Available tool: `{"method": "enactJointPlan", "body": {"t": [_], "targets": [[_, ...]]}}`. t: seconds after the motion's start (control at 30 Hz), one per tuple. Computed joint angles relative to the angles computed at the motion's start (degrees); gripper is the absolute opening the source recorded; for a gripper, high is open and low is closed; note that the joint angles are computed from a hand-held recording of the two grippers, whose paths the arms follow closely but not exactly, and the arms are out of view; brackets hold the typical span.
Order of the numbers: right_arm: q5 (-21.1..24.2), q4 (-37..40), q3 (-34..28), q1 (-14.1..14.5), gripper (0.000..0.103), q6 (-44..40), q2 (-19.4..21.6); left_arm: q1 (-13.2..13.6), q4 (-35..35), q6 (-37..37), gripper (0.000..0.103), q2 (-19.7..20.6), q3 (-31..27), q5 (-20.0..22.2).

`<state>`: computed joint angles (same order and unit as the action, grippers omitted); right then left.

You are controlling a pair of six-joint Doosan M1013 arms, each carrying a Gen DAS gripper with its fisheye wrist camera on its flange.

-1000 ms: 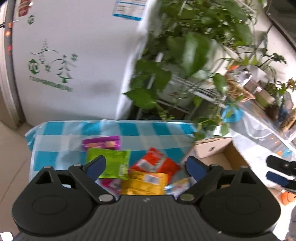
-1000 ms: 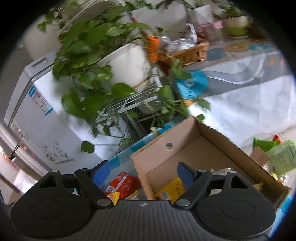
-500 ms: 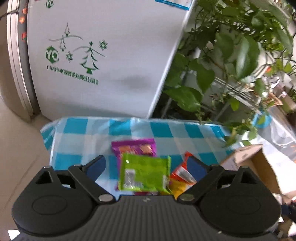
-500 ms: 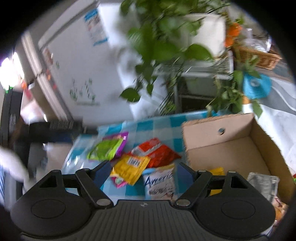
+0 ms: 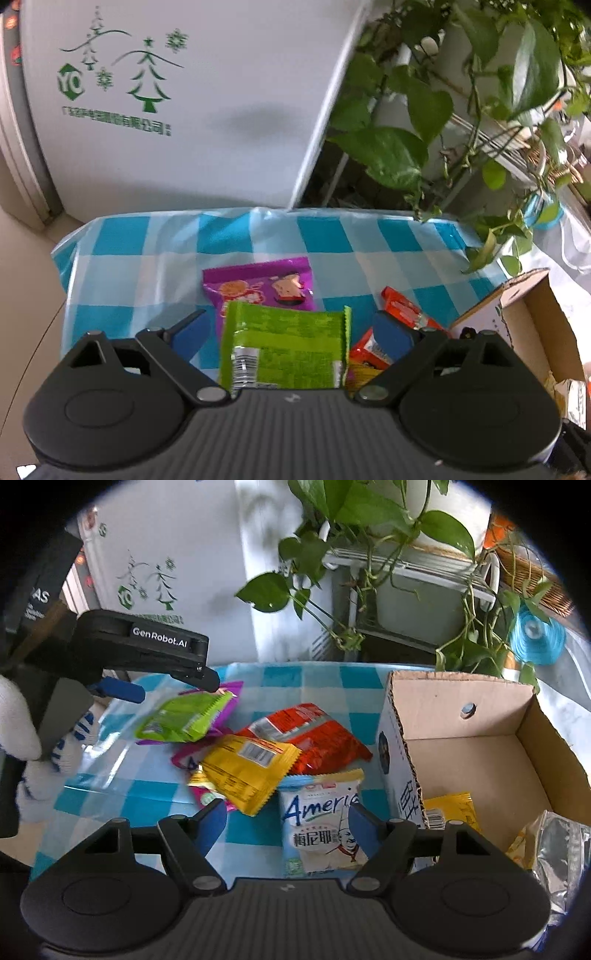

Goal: Organize snacks
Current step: 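Move the left tool to the green bag while the right tool approaches the white Americ bag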

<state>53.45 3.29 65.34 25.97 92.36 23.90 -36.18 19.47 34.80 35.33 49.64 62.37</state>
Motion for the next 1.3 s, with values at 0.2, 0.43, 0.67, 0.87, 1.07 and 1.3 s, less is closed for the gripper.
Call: {"method": "enactJointPlan", "body": {"t": [0.2,0.43,0.67,0.87,1.07,1.3], "targets": [[1.54,-3.47,-1.08,0.75,0.079,1.11,1.43,0.24,-0.14,1.56,0.094,1.22,-1.4,2.14],[3.24,-5.12,-2.63,1.37,0.079,0.14,3.35,0.47,0.32,3.68,0.094,1.56,-1.5,2.32],[3.61,-7.33,-3.06,1.78,0.071,1.13,4.01,0.6,-0.91,5.63,0.092,0.94,-0.18,0.12],[4.58,-1.77,-3.15,1.05,0.058,-3.48,3.67,1.34,-5.4,7.27,0.075,-1.04,2.77,-3.26],[7.82,6.27,-3.34,0.48,0.058,-10.77,3.19,1.64,-9.5,12.62,0.07,-2.87,5.08,-2.76],[12.0,13.71,-4.38,-0.5,0.06,-15.21,3.19,2.23,-13.42,15.05,0.069,-5.25,8.42,-3.08]]}}
